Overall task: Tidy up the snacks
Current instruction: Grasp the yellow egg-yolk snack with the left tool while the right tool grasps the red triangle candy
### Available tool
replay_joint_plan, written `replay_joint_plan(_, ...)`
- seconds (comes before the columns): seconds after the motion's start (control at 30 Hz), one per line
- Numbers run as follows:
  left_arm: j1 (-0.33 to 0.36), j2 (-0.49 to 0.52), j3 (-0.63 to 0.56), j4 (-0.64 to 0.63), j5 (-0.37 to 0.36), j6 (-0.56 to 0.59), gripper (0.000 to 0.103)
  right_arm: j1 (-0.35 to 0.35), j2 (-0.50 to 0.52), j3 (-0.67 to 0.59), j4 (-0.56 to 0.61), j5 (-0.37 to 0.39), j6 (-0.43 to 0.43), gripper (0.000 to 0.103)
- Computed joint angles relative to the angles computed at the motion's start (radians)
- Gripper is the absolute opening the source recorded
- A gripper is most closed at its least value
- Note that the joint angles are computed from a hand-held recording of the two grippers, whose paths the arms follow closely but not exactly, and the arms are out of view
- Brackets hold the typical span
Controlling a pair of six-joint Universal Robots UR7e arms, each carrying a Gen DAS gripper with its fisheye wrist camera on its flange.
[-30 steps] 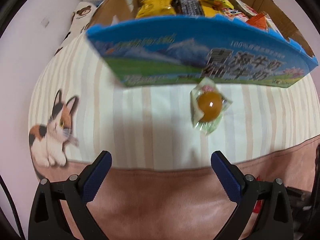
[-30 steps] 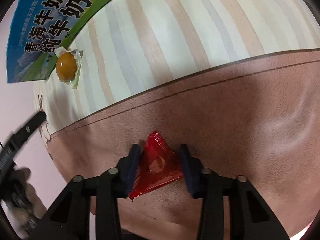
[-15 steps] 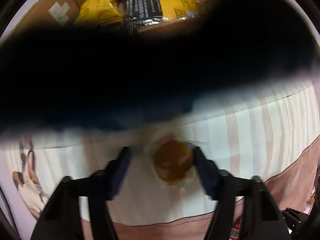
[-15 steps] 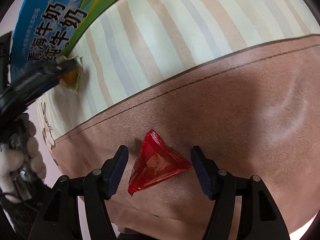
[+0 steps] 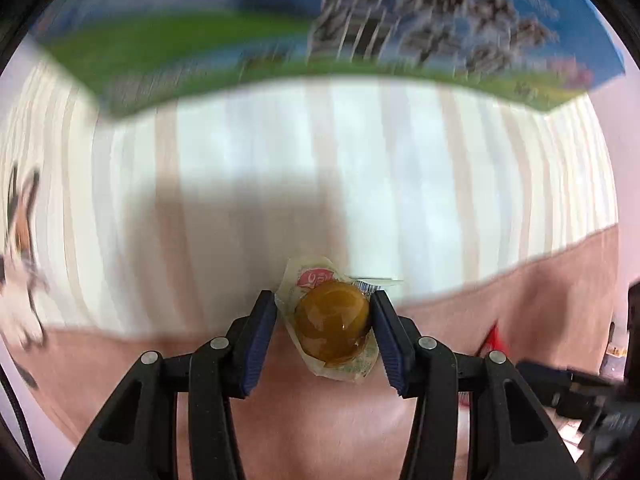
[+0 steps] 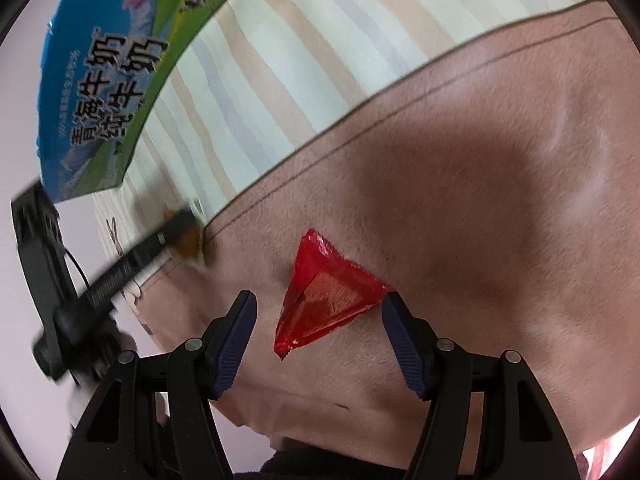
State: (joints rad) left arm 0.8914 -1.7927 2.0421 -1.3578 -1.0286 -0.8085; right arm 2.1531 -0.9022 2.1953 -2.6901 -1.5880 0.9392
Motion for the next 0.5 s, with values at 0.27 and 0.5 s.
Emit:
replay_joint_plan(0.27, 0.02, -0.138, 0.092, 0.031, -0.116, -0.083, 0.047, -0.041, 0.042, 0.007, -0.046, 0.032, 0.024, 0.068)
replay_joint_plan(0.5, 0.127, -0.175, 0.12, -0.046, -0.175, 0.002, 0.065, 0.01, 0.025, -0.081, 0.162, -0.108, -0.093, 0.047)
